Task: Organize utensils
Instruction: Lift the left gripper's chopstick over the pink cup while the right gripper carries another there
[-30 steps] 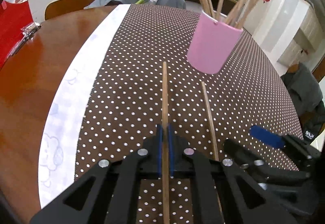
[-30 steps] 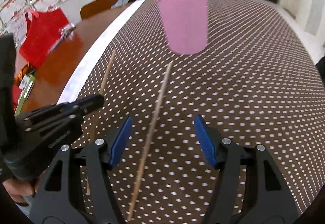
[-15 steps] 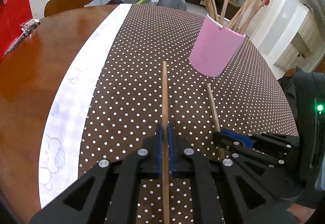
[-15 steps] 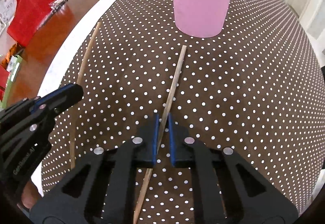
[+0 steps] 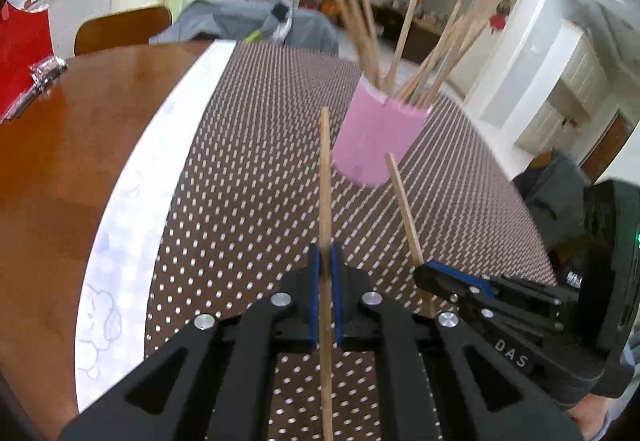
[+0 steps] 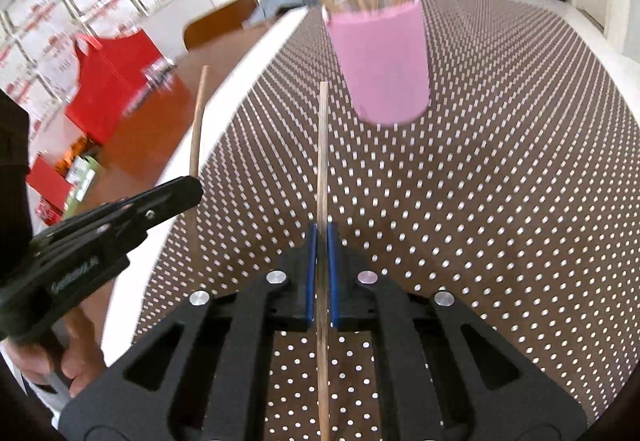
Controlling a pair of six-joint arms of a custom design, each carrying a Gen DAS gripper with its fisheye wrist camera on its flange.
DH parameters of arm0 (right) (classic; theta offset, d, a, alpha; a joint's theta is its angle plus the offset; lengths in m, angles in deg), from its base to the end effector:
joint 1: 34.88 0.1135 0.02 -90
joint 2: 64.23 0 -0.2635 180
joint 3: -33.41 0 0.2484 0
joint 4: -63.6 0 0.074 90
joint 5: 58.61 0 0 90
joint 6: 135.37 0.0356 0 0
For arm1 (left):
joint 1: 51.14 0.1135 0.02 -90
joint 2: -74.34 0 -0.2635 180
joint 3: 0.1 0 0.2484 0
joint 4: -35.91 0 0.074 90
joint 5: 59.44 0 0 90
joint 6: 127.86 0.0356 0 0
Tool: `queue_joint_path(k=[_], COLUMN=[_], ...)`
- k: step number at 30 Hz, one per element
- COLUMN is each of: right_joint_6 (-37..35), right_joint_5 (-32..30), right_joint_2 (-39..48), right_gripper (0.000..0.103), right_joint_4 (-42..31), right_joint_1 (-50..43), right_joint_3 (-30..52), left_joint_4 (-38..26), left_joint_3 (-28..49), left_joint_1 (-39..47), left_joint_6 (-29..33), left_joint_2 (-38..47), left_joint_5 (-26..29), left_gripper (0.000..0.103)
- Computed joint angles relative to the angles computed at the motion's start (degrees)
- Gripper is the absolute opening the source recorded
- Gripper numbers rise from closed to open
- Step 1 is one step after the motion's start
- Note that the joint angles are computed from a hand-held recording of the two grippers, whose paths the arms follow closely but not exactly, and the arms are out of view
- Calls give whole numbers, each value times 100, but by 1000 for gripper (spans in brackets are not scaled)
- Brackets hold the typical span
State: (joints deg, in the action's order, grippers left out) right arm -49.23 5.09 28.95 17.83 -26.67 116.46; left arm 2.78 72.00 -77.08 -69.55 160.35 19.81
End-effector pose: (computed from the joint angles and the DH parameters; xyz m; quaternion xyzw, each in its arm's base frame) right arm 0.3328 0.0640 0.2452 -0.1642 0.9188 0.2282 0.2771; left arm 0.2880 -0.1327 0.2369 -0.0807 0.9236 -0.0993 0.3614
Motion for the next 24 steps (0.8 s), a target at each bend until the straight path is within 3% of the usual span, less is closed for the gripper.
queue_joint_path(k=[9, 16, 23, 24], right_joint_6=[164, 622, 493, 460], right_joint_5=[-977, -1399, -1062, -944], right_joint_2=[-789, -901, -256, -126], right_gripper=[6, 6, 6, 6], right_joint_4=[718, 1494, 1254, 1240], right_joint_1=[-708, -1012, -888, -833], right_joint_3=[-212, -79, 312, 328], left_joint_4=[444, 412, -369, -413], left_joint_3=[283, 942, 1609, 1654], left_joint_1=[-578, -705, -306, -267], left_joint_6=[261, 748, 603, 569], left_joint_2=[-398, -114, 905, 1016], left_joint_5=[-613, -860, -359, -351], left_gripper=[6, 6, 7, 15])
